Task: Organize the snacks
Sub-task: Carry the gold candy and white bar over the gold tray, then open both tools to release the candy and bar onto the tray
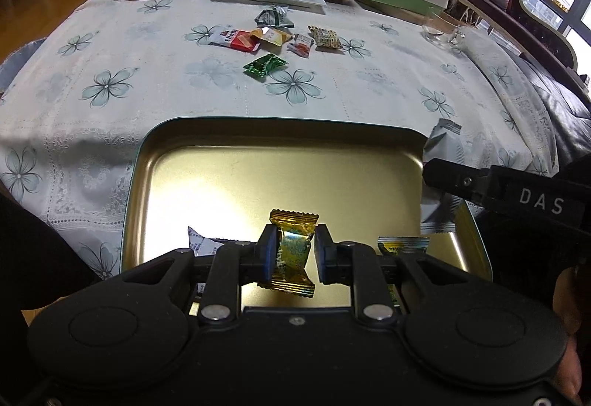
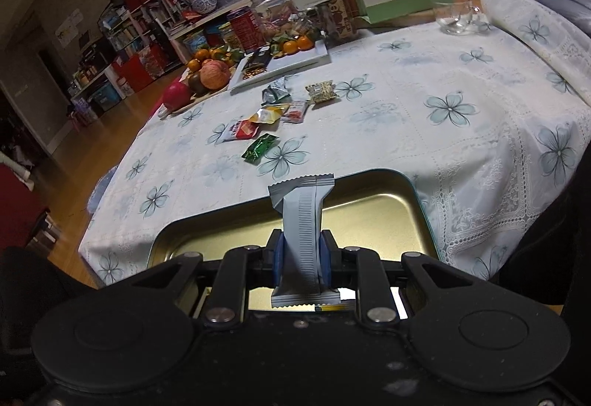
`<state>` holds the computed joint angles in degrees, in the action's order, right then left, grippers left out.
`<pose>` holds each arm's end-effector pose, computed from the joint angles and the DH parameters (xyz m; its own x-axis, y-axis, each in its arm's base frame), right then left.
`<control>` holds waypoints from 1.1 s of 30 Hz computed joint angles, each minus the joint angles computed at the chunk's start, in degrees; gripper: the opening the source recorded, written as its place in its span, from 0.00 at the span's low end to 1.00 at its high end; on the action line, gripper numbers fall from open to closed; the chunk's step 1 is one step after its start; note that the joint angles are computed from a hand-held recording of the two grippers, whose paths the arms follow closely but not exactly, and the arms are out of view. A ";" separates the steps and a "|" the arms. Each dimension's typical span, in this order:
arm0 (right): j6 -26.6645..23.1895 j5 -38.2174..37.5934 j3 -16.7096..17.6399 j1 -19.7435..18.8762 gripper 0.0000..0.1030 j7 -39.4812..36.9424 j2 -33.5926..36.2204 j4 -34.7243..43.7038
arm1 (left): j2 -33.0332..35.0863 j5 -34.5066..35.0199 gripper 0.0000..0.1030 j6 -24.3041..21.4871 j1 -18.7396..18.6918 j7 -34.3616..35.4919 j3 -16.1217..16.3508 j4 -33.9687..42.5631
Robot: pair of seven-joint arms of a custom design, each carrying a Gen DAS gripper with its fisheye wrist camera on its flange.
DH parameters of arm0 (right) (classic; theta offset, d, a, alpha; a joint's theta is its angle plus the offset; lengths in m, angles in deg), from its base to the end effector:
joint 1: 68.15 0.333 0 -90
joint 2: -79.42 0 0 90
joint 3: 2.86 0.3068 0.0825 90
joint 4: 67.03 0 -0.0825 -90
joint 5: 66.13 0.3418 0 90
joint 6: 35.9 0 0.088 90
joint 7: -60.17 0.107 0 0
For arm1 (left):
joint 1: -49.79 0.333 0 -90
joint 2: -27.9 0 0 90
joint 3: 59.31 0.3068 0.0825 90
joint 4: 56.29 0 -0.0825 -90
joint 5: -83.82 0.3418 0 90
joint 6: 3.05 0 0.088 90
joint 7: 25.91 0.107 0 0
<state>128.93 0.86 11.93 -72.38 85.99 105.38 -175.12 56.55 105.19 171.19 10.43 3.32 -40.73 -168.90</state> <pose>0.6182 0.0468 0.3248 0.2770 -0.9084 -0.3132 -0.7711 -0.0156 -0.6365 0.5670 -0.2671 0.3124 0.1797 -0.9596 0.2166 -0.7899 -0.2720 -0.5495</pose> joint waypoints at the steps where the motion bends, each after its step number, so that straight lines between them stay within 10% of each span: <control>1: 0.46 0.90 0.57 -0.28 0.22 -1.56 -0.20 -0.28 | 0.09 0.19 0.27 -0.08 -0.24 0.07 0.17 0.13; 33: 1.69 -3.85 0.75 -0.04 0.24 1.57 0.33 -0.82 | -0.02 11.16 0.32 -7.77 4.63 -9.44 -5.08 3.28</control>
